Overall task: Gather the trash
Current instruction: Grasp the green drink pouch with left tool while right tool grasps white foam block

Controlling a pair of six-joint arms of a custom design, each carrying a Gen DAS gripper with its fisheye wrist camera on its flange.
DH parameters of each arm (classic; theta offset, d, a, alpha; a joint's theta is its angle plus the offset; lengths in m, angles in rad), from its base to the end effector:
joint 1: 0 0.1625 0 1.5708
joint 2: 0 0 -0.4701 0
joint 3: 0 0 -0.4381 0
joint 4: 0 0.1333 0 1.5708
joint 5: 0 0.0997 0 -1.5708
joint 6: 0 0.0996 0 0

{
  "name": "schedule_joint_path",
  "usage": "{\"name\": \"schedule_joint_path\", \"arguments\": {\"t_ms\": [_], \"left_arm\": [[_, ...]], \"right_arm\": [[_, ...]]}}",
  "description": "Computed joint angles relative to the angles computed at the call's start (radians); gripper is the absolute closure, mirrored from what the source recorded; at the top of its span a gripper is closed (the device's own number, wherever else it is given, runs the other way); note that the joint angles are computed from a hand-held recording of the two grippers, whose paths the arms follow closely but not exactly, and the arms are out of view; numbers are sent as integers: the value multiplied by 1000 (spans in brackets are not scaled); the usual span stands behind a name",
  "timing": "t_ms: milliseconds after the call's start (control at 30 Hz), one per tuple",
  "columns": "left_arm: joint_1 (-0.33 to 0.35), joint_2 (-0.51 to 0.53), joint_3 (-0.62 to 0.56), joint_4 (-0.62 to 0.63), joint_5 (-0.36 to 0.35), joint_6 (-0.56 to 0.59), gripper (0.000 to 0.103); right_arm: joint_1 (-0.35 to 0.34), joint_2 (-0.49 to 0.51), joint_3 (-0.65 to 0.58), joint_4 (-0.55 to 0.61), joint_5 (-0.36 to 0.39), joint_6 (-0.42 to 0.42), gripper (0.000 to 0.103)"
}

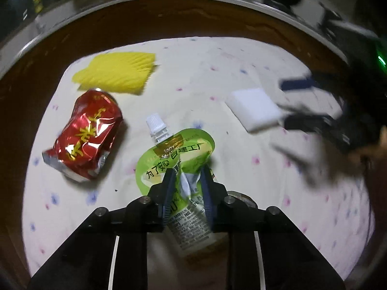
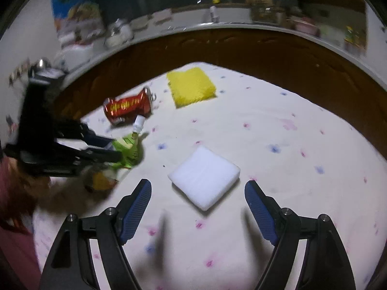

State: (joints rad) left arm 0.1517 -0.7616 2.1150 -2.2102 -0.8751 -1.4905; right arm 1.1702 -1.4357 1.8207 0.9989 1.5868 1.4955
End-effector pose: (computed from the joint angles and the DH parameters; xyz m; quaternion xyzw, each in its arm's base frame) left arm -0.4249 -0.2644 -0.0640 0.0876 0.8845 -0.2792 0.3633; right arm -0.0308 -0.4104 0.3474 0.5801 -0.8091 0.0418 0.0838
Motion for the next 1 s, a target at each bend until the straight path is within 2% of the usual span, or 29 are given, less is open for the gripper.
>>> {"name": "schedule_joint_path", "arguments": {"t_ms": [167, 300, 367, 433, 467, 500, 533, 633, 833, 1000], "left_arm": [[-13, -28, 29, -27, -12, 6, 87], [-13, -25, 36, -43, -7, -38, 83], [-15, -29, 56, -87, -4, -52, 83], [-24, -31, 65, -110, -5, -70, 85], [-27, -32, 69, -114, -3, -76, 86], [-25, -32, 71, -118, 1, -74, 87], [-27, -30, 69, -114, 3, -75, 87], [-30, -25, 63, -105, 6, -72, 89], [-41, -34, 84, -156, 8, -81, 90], [-55, -22, 87, -240, 23, -59, 91]], "right_arm": [[43, 23, 36, -98, 75, -43, 22], [57, 24, 66, -173, 96, -18, 19], [56, 14, 82, -221, 98, -14, 23], [46, 12, 77, -230, 83, 24, 36], [43, 12, 68, -232, 74, 56, 52], [40, 16, 52, -216, 70, 95, 73], [34, 36, 18, -161, 64, 159, 86], [-3, 30, -13, -88, 8, 208, 85], [-46, -49, 33, -54, -55, 159, 85], [-92, -110, 48, -19, -90, 167, 86]]}}
